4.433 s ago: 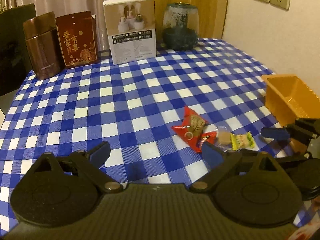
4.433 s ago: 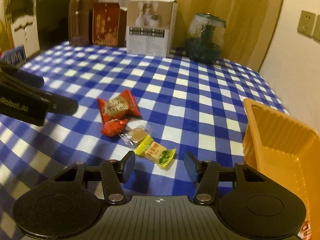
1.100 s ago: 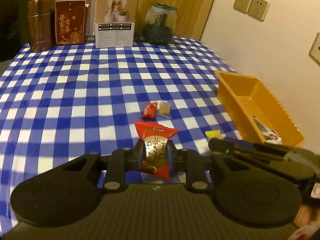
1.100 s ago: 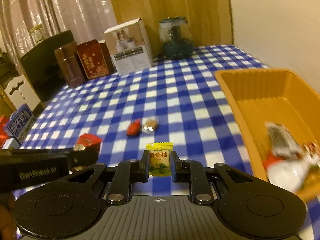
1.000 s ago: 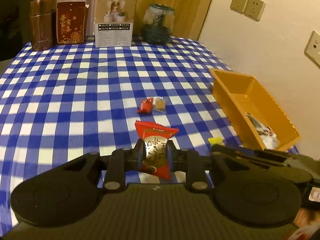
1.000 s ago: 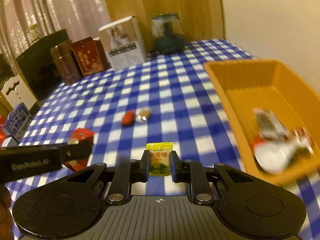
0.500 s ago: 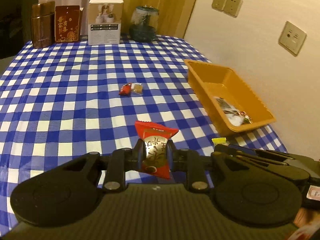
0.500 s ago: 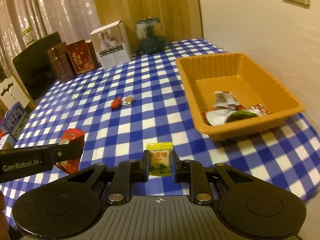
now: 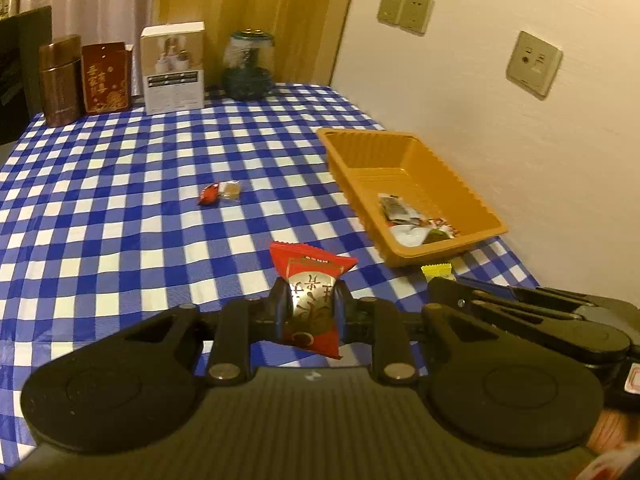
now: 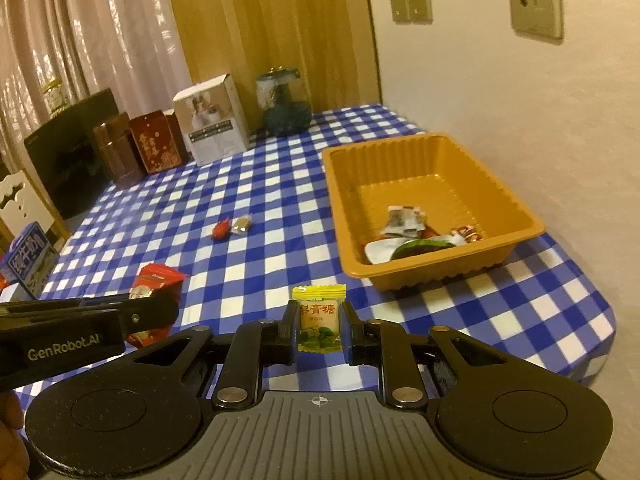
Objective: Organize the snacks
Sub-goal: 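Carry the yellow-green candy and red packet over the orange tray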
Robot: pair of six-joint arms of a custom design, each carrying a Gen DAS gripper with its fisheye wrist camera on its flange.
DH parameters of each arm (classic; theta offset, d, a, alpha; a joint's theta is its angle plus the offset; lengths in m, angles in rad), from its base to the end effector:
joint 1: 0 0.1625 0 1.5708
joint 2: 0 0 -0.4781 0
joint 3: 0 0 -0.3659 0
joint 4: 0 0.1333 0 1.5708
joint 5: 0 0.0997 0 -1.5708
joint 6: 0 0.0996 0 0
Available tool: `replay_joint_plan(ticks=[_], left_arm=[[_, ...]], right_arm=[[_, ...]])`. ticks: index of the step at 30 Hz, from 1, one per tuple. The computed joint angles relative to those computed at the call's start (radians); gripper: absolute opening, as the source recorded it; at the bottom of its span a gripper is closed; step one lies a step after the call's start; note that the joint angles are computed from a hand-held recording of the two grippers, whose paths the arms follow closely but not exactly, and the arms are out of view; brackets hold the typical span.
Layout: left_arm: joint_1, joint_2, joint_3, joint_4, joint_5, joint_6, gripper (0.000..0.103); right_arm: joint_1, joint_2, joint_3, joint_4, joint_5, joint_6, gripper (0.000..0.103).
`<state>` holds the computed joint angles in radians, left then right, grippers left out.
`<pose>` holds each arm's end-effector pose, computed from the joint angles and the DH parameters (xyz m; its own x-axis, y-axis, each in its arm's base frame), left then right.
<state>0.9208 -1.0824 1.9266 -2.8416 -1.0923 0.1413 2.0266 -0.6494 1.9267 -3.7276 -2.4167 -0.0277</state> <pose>-0.2173 -0.5819 0.2720 -0.7362 0.4838 -0.4733 0.6612 0.6632 -0.3506 0.3173 -0.5139 0.1361 -0.8411 0.2100 0.4984 -0.3040 0.5785 -0.7569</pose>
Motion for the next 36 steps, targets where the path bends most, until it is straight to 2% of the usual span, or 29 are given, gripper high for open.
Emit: replay_joint_plan(ticks=[26, 36], left_arm=[[-0.053, 0.032, -0.001, 0.017, -0.053, -0.013, 0.021], [-0.060, 0.087, -0.047, 0.005, -0.101, -0.006, 0.021]], right_arm=[[0.000, -0.065, 0.084, -0.086, -0.068, -0.009, 0.021], [-0.021, -0.095, 0.088, -0.139, -0.087, -0.090, 0.021]])
